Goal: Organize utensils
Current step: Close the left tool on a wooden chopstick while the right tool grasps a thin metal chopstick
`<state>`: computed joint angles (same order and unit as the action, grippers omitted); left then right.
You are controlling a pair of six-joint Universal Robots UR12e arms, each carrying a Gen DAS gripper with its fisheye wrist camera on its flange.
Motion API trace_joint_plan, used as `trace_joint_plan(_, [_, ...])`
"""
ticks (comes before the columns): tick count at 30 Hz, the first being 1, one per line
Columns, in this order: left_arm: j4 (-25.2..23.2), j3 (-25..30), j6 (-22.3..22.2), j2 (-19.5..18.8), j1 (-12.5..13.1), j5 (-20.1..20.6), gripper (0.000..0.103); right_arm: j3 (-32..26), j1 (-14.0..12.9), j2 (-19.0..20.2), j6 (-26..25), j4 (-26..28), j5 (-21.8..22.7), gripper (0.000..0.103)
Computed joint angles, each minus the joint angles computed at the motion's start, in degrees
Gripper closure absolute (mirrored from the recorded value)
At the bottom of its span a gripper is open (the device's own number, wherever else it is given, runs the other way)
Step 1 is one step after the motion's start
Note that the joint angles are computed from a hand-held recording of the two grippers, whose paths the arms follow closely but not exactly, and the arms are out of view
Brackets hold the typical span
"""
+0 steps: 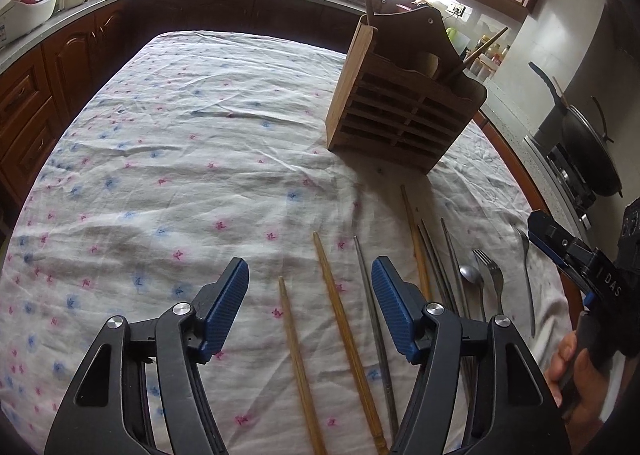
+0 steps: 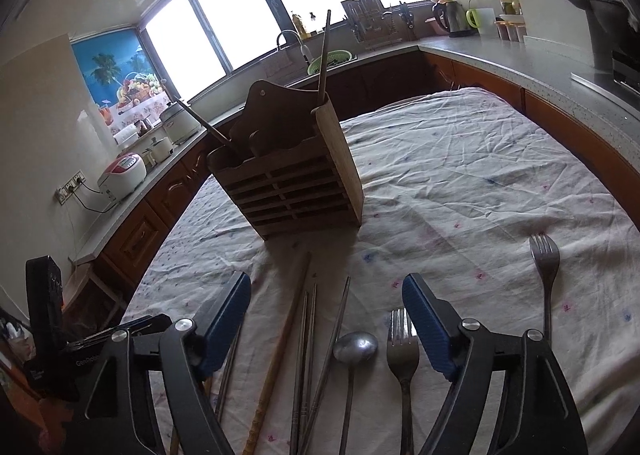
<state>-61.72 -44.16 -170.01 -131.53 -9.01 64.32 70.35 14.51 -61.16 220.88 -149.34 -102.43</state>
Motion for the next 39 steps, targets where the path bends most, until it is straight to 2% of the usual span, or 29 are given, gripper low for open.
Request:
trace_joint_plan(5, [-5.3,4.59,2.62,-2.42,-0.87,1.34,0.052,-3.18,-0.56,1.99,-1.09,4.78,1.87,0.044])
trace_joint_plan(6, [-6.29,5.46,2.95,-2.91,-1.01,1.62,0.055,-3.75,-0.69,2.38,-1.24,5.85,2.29,0.051])
trace_joint_plan(13, [-12.32,11.92,3.25,-6.64,-1.79,3.62,0.061,-7.28,-1.31,4.9,-2.41,12.64,3.75,0.072])
trace_joint_plan(16, [-15.12,14.58,3.17,-8.19,-2.08,4.72,0.072,-8.62,-1.36,5.78,-3.0,15.3,3.61,0.077])
trace_joint_plan(20, [-15.19,15.53,3.5,-8.78,-2.37,5.33,0.076,-10.19,-1.41,6.81,-3.88,18.84,3.74,0.083])
trace_joint_plan(23, [-14.75,15.28,4.61,-8.67,-2.7,6.23,0.079,-12.28,-0.97,7.7,-6.44,21.64,2.05,0.083])
trace_joint_plan(26, [-13.94,14.77,6.14,-8.49,-3.27,7.54,0.095,-13.86,-0.45,8.47,-9.28,23.83,0.12,0.083])
trace_joint_plan(29, [-12.93,14.25,6.77,-8.35,-3.44,7.5,0.096,-13.78,-0.28,8.57,-10.07,23.63,-0.94,0.089])
trace_joint_plan(30, [-12.84,14.18,6.65,-8.34,-3.4,7.21,0.097,-13.42,-0.43,8.36,-9.68,23.35,-0.54,0.096])
trace_joint_plan(34, [-14.36,14.73,5.49,-8.51,-2.85,4.04,0.099,-11.31,-1.24,7.26,-7.68,20.35,2.99,0.098])
trace_joint_plan(39, [-12.16,12.03,4.36,-6.6,-1.98,0.27,0.099,-8.2,-1.94,5.36,-4.69,14.3,6.64,0.099])
